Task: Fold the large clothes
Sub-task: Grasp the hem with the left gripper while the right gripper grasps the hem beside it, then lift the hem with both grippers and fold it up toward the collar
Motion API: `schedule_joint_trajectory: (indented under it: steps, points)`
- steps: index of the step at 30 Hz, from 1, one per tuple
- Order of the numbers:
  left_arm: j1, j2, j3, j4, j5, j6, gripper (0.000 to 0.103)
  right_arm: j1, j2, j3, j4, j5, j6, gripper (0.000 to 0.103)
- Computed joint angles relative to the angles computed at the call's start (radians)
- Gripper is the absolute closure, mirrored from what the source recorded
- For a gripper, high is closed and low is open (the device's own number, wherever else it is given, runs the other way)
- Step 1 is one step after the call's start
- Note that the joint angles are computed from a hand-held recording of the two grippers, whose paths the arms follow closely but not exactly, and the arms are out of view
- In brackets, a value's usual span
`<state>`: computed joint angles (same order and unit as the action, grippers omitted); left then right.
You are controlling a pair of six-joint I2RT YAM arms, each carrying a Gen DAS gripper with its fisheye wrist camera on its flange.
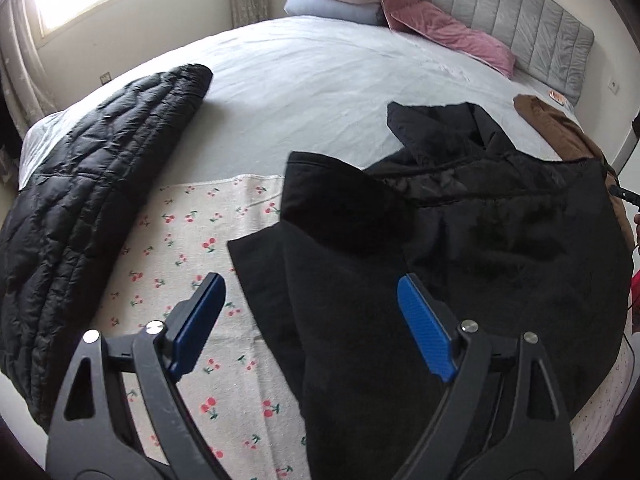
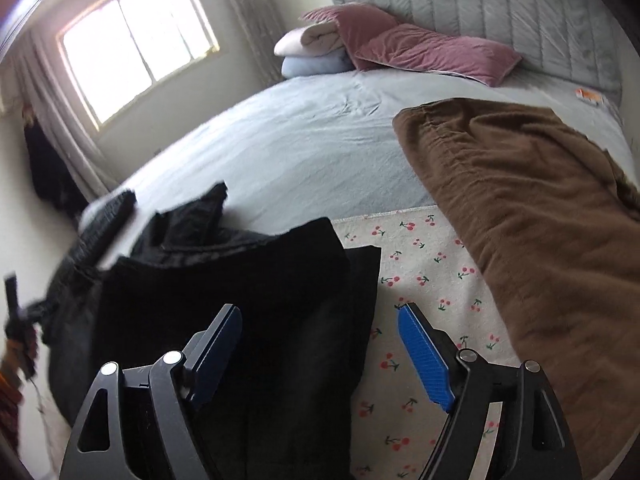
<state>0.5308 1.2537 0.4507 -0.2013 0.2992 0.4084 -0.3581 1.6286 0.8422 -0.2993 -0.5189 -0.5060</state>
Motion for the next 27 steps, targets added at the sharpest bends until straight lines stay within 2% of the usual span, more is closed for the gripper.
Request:
schedule_joint_trajectory:
  steps: [1,3,4,5,6,7,9,10,12,14,18,21,23,27]
  points:
    - [-0.053,0.053,0.016,0.040,-0.043,-0.044,0.020,0.053,0.032,-0.003,0.034,0.060,0.009,0.021]
    - [-0.115,0.113,0.038,0.091,-0.083,-0.114,0.043,0.145,0.100,-0.010,0.130,0.176,0.059,0.021]
    - [-0.136,0.121,0.040,0.111,-0.090,-0.157,0.060,0.176,0.127,-0.014,0.170,0.223,0.088,0.022]
    - [-0.152,0.113,0.033,0.132,-0.102,-0.205,0.066,0.193,0.147,-0.020,0.208,0.246,0.124,0.023]
    - [-0.163,0.096,0.020,0.154,-0.106,-0.249,0.079,0.198,0.150,-0.036,0.244,0.243,0.154,0.037]
    - [-0.165,0.073,0.013,0.152,-0.103,-0.273,0.093,0.204,0.142,-0.058,0.285,0.245,0.174,0.062]
    - [-0.180,-0.010,-0.022,0.157,-0.137,-0.314,0.095,0.217,0.078,-0.127,0.367,0.299,0.202,0.090]
    - [-0.193,-0.071,-0.047,0.165,-0.168,-0.327,0.096,0.217,0.023,-0.169,0.401,0.316,0.209,0.093]
    - [-0.213,-0.183,-0.070,0.156,-0.228,-0.346,0.096,0.226,-0.087,-0.249,0.479,0.373,0.221,0.095]
    - [-0.242,-0.261,-0.055,0.138,-0.309,-0.369,0.096,0.239,-0.186,-0.272,0.501,0.433,0.246,0.096]
    - [-0.341,-0.214,0.075,0.182,-0.534,-0.391,0.096,0.355,-0.228,-0.182,0.541,0.662,0.324,0.096]
    - [-0.376,-0.083,0.160,0.306,-0.662,-0.384,0.096,0.460,-0.148,-0.080,0.606,0.844,0.362,0.096]
    - [-0.378,0.023,0.185,0.427,-0.707,-0.386,0.096,0.502,-0.065,-0.021,0.657,0.926,0.372,0.096]
    - [-0.413,0.294,0.165,0.773,-0.808,-0.345,0.096,0.555,0.170,0.064,0.819,1.059,0.342,0.096]
